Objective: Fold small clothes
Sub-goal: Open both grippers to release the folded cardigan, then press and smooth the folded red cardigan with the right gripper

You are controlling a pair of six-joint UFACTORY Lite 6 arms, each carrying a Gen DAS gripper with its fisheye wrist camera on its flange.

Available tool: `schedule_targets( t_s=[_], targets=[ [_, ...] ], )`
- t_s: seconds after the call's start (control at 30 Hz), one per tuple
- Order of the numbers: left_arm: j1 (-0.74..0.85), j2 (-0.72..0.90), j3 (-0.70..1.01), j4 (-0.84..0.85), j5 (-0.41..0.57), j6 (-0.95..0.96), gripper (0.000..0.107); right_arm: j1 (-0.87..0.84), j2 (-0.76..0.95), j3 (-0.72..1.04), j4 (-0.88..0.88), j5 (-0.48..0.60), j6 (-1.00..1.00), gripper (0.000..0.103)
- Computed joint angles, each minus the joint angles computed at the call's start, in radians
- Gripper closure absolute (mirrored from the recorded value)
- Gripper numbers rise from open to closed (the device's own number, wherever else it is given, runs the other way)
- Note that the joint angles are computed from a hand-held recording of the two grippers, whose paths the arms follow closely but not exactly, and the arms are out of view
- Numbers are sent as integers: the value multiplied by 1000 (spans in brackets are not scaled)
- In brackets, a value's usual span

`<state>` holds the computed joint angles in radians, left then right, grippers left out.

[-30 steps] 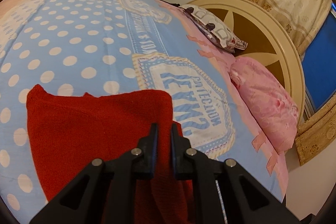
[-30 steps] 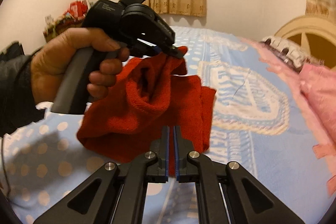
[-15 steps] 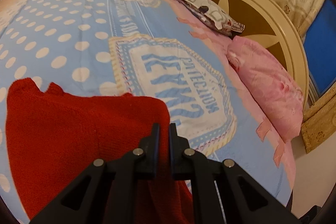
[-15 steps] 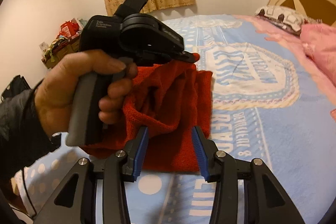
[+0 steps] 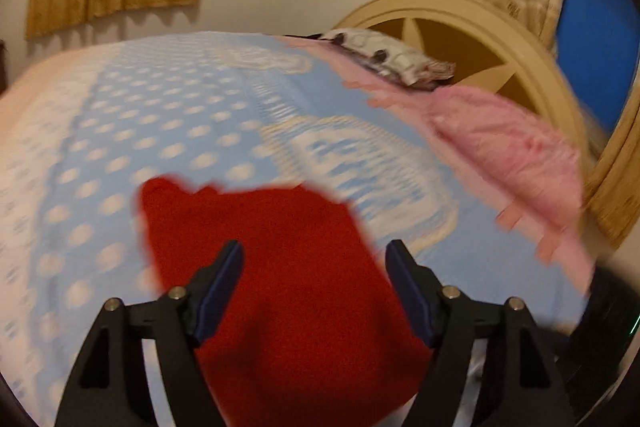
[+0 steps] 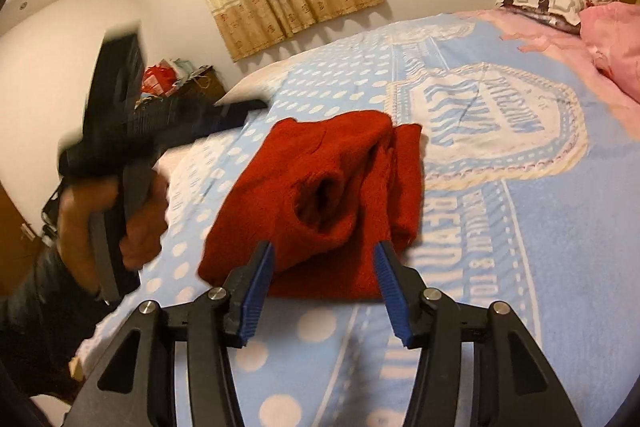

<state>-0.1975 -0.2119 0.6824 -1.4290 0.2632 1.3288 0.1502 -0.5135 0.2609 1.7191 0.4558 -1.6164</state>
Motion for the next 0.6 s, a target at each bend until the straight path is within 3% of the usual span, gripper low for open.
schedule_targets(
  t_s=[0.1,0.17,0.3,0.4,0.47,0.5,0.53,0.6],
  targets=[
    [52,-126,-201,-244,-66,314,28,8,30,72,-180,8,189,50],
    [85,-131,-260,-399,-40,481,28,52,97,152,-243,-27,260,50],
    [156,-123,-307,-359,68,429,28,91,311,349,-322,-52,375,50],
    [161,-201,-364,-369,88,462,28,110,501,488,-374,-27,454,50],
    [153,-218,-390,-423,100,522,23,147,605,555,-426,-79,516,52],
    [156,-221,-407,-465,113,571,21,156,644,576,-438,-92,536,80],
    [146,-218,-422,-532,117,642,21,159,682,594,-442,-91,545,89],
    [129,-190,-428,-614,104,731,21,174,645,562,-447,-132,557,91]
  ],
)
